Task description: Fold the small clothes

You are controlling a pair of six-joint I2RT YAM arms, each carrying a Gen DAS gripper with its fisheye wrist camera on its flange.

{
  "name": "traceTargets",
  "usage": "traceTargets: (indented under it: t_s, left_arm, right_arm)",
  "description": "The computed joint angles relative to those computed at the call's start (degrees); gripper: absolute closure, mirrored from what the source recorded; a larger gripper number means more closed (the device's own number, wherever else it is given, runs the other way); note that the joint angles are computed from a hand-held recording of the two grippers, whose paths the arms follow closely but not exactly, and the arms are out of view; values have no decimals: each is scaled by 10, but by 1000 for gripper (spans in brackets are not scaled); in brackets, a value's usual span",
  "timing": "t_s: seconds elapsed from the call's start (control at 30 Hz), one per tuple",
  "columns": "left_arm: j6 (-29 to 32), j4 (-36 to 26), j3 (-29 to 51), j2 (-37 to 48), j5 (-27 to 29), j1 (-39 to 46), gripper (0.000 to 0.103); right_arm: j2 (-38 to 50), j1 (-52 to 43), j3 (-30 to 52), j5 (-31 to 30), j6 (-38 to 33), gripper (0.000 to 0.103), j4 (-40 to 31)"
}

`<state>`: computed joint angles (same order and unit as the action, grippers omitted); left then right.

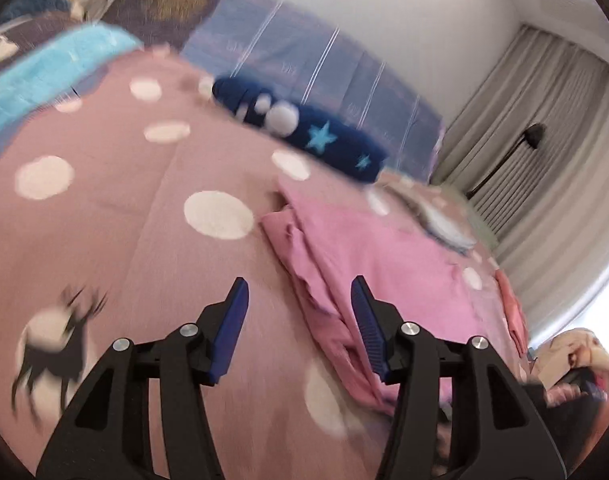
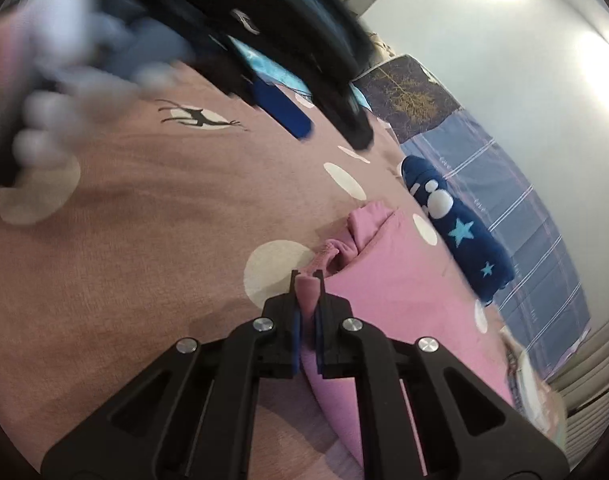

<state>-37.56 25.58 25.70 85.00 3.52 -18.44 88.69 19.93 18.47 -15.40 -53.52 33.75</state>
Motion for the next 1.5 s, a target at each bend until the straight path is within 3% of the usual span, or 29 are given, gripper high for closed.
traceTargets:
  t_s: [0.1, 0.2, 0.3, 0.33, 0.37, 0.47, 0.57, 0.63, 0.67, 0.73, 0.8, 0.83, 0.93, 1.03, 1.1, 1.13, 1.23, 1.33, 1.4, 1.47, 1.5]
  left_arm:
    - [-1, -18, 112, 121, 113, 68, 50]
    - [-3, -101, 230, 206, 165, 91, 50]
    - [23, -220, 328, 251, 141, 84, 61]
    - [35, -255, 354, 262, 130, 80, 71]
    - [39, -267, 365, 267, 128, 79, 93]
    - [50, -290, 394, 270, 92, 68, 99]
    - [65, -235, 384, 261, 45, 62, 102]
    - [72, -156, 332, 255, -20, 60, 103]
    - [56, -117, 310, 264, -18, 68, 103]
    - [-21, 14, 249, 306, 85, 109, 103]
    - [-62, 90, 201, 293, 133, 136, 103]
    - [-44, 87, 190, 272, 130, 135, 101]
    - [17, 74, 158, 221, 155, 124, 66]
    - [28, 83, 161, 240, 173, 114, 65]
    - [14, 36, 197, 269, 179, 117, 68]
    - [4, 46, 199, 275, 187, 121, 71]
    - [-33, 95, 198, 292, 198, 132, 101]
    - [-57, 177, 172, 288, 143, 130, 103]
    - [-66, 248, 130, 276, 138, 138, 103]
    - [-59, 251, 119, 266, 153, 143, 103]
    - [-41, 216, 121, 254, 169, 143, 103]
  right_arm:
    - [2, -3, 14, -5, 9, 98, -22]
    - [8, 1, 11, -1, 7, 98, -17]
    - [20, 1, 14, -3, 7, 98, -12]
    - [22, 0, 14, -4, 8, 98, -12]
    - [26, 0, 17, -7, 8, 98, -14]
    - [41, -1, 26, -9, 7, 97, -18]
    - [53, 1, 35, -11, 6, 97, -29]
    - [71, -4, 54, -17, 2, 97, -37]
    - [76, -4, 56, -17, 0, 97, -36]
    - [86, 4, 60, -4, -4, 97, -36]
    - [95, 10, 64, 6, -7, 96, -34]
    - [93, 10, 61, 7, -7, 95, -29]
    - [90, 10, 62, 5, -6, 95, -36]
    - [90, 11, 62, 7, -6, 94, -34]
    - [90, 15, 55, 14, -7, 94, -21]
    - [91, 17, 53, 18, -8, 94, -14]
    - [92, 23, 45, 27, -8, 94, 1]
    - [90, 24, 43, 28, -5, 94, 2]
    - [89, 24, 43, 28, -4, 94, 0]
    - [89, 27, 39, 32, -4, 94, 7]
    - [90, 28, 37, 34, -5, 94, 11]
